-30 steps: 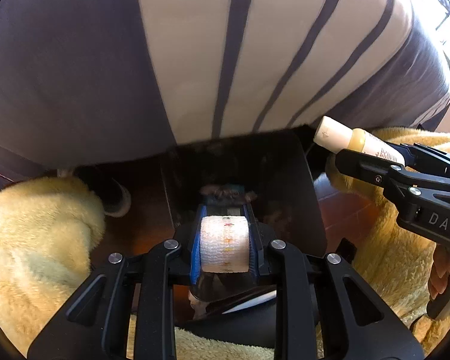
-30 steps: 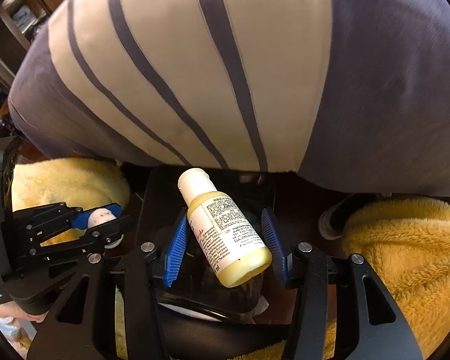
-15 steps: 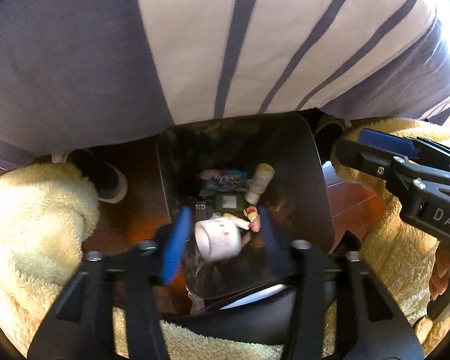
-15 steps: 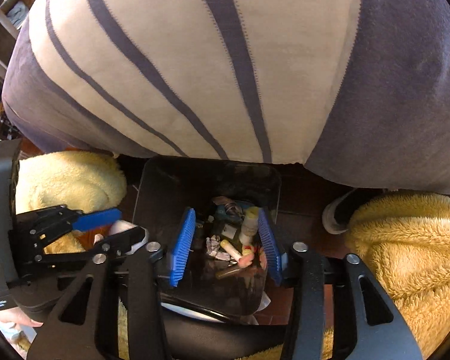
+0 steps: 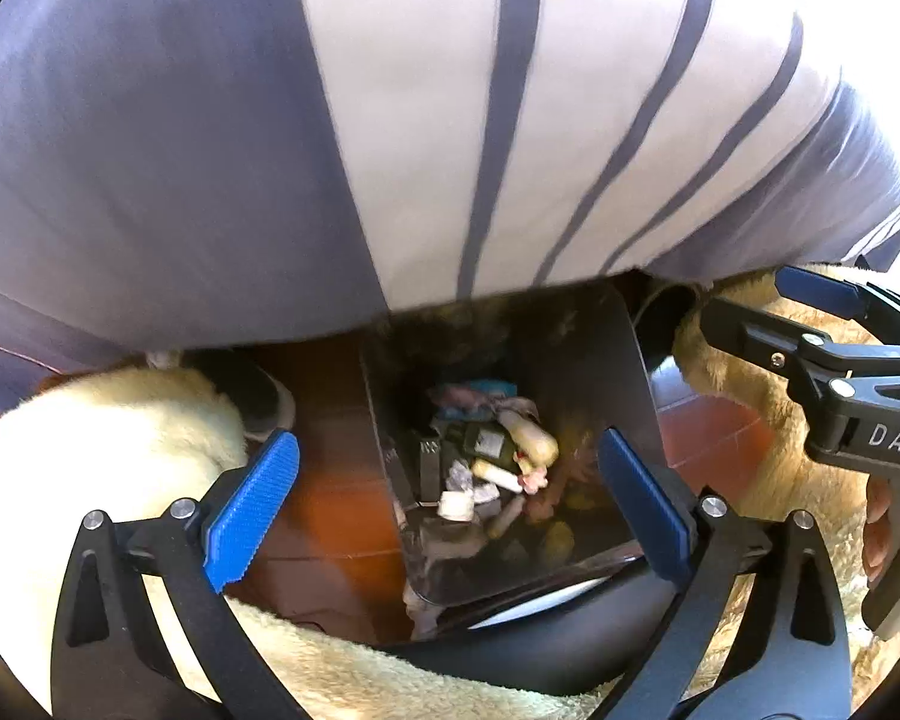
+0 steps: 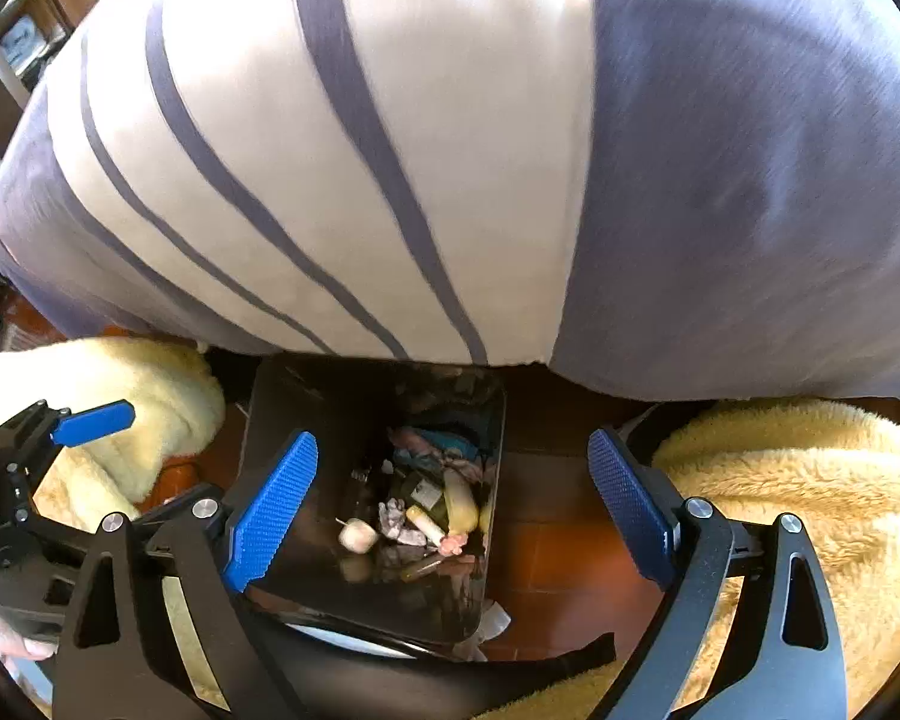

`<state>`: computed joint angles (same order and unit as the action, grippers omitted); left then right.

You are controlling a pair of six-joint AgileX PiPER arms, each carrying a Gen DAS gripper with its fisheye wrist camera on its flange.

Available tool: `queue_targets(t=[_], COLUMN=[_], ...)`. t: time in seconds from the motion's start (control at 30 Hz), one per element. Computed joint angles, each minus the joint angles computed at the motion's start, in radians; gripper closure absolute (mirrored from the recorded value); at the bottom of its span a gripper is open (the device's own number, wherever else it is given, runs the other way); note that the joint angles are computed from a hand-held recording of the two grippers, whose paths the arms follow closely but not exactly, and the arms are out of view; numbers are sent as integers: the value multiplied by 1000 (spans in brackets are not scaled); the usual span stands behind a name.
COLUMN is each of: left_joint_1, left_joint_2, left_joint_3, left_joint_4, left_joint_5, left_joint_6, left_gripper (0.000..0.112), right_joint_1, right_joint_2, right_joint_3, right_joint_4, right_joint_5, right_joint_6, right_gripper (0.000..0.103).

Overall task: Collect trash
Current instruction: 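Raise both tools back over the bed toward the plastic box and tissue, then grasp the clear plastic box with the left tool while the right tool grasps the white tissue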

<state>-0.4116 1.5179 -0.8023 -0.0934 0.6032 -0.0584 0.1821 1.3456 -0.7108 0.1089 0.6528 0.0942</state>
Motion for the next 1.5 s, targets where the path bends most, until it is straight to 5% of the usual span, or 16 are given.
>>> queue_targets(t=[0.37, 0.7, 1.0, 1.5], left_joint_1=[50, 121, 210, 247], left_joint_2=[-203, -193, -26, 402], left_joint_3=[-90, -294, -542, -1076], left_joint_4=[49, 81, 67, 68], left_joint_5=[93, 151, 182, 326], left_joint_6=[-8, 40, 89, 128], left_gripper=[17, 17, 17, 17], right_joint_1=[-92, -138, -116, -59], right_joint_2=[-168, -135, 14, 526], right_joint_3=[-154, -331, -541, -1140], right_joint_4=[10, 9, -31, -30], right_joint_5=[127, 164, 176, 281], right_joint_6=[-57, -103, -102, -49], right_gripper=[8, 8, 8, 8])
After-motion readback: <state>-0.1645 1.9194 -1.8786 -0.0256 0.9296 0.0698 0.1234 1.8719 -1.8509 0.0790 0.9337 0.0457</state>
